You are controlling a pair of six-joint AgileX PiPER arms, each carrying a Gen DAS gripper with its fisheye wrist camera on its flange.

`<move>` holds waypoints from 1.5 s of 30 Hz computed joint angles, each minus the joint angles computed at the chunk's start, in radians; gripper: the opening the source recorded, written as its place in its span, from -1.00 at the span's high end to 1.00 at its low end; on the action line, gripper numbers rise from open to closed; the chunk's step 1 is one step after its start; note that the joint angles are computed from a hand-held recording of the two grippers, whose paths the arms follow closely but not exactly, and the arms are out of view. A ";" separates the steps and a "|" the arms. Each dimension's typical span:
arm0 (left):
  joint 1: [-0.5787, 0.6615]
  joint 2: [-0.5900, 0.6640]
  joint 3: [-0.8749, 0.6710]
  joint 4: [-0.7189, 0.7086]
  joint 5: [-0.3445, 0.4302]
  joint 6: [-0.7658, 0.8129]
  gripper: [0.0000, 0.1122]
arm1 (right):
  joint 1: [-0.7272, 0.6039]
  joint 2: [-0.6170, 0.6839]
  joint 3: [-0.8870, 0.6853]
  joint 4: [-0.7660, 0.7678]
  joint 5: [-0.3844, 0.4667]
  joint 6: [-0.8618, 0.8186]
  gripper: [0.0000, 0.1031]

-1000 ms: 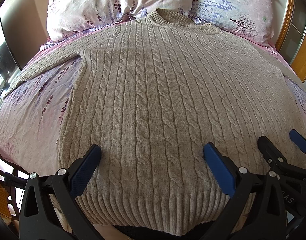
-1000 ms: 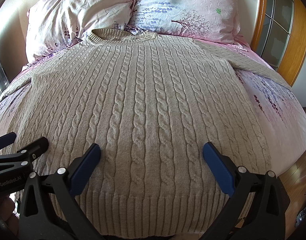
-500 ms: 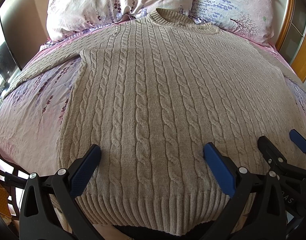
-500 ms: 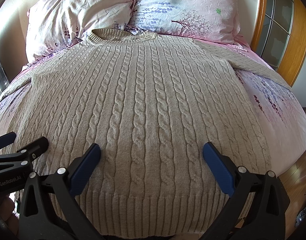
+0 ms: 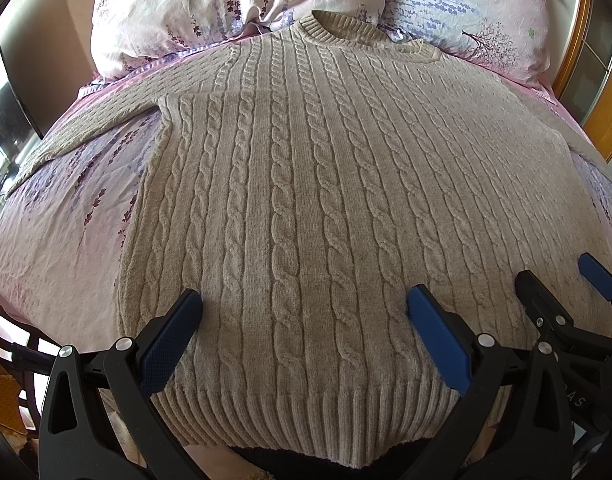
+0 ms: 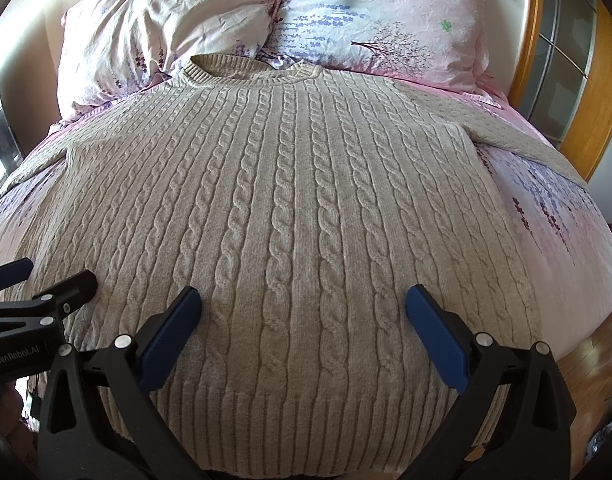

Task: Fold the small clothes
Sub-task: 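Move the right tool to the sweater sleeve cuff and grasp it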

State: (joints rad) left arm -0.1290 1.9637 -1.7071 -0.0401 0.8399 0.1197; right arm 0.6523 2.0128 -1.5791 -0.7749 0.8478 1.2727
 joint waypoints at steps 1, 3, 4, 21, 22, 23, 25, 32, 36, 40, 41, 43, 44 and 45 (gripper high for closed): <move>0.000 0.016 -0.027 -0.001 0.017 0.003 -0.81 | -0.006 -0.001 0.004 0.005 -0.012 -0.012 -0.96; 0.000 0.018 -0.041 -0.001 0.037 0.006 -0.81 | -0.015 -0.008 0.015 0.014 -0.036 -0.042 -0.96; 0.001 0.022 -0.051 -0.004 0.050 0.015 -0.81 | -0.020 -0.013 0.024 0.019 -0.054 -0.063 -0.96; 0.025 0.017 -0.036 -0.245 -0.063 0.282 -0.81 | -0.428 -0.225 0.144 0.322 -0.343 -0.299 -0.74; 0.020 0.025 -0.049 -0.244 -0.061 0.284 -0.81 | -0.474 -0.216 0.120 0.345 -0.326 -0.310 -0.64; 0.019 0.031 -0.061 -0.258 -0.054 0.301 -0.81 | -0.528 -0.207 0.094 0.385 -0.309 -0.326 -0.58; 0.032 0.044 -0.077 -0.346 -0.034 0.383 -0.81 | -0.630 -0.178 0.041 0.512 -0.293 -0.401 -0.55; 0.064 0.072 -0.112 -0.554 0.004 0.543 -0.81 | -0.864 -0.084 -0.050 0.684 -0.280 -0.400 -0.08; 0.091 0.137 -0.226 -0.593 0.099 0.531 -0.81 | -0.938 -0.045 -0.055 0.763 -0.282 -0.352 0.28; 0.095 0.159 -0.278 -0.567 0.098 0.503 -0.81 | -0.958 -0.037 -0.041 0.719 -0.319 -0.251 0.34; 0.097 0.166 -0.292 -0.565 0.100 0.499 -0.81 | -0.959 -0.035 -0.041 0.706 -0.324 -0.230 0.34; 0.107 0.190 -0.335 -0.577 0.136 0.489 -0.81 | -0.964 -0.026 -0.044 0.689 -0.339 -0.197 0.39; 0.114 0.204 -0.359 -0.587 0.159 0.485 -0.81 | -0.966 -0.023 -0.045 0.680 -0.342 -0.186 0.43; 0.119 0.216 -0.381 -0.591 0.177 0.477 -0.81 | -0.964 -0.021 -0.046 0.665 -0.341 -0.168 0.46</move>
State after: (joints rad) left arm -0.0095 2.1795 -2.0877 -0.6308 1.0169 0.5963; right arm -0.3121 1.9913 -1.6249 -0.1096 0.5069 1.1050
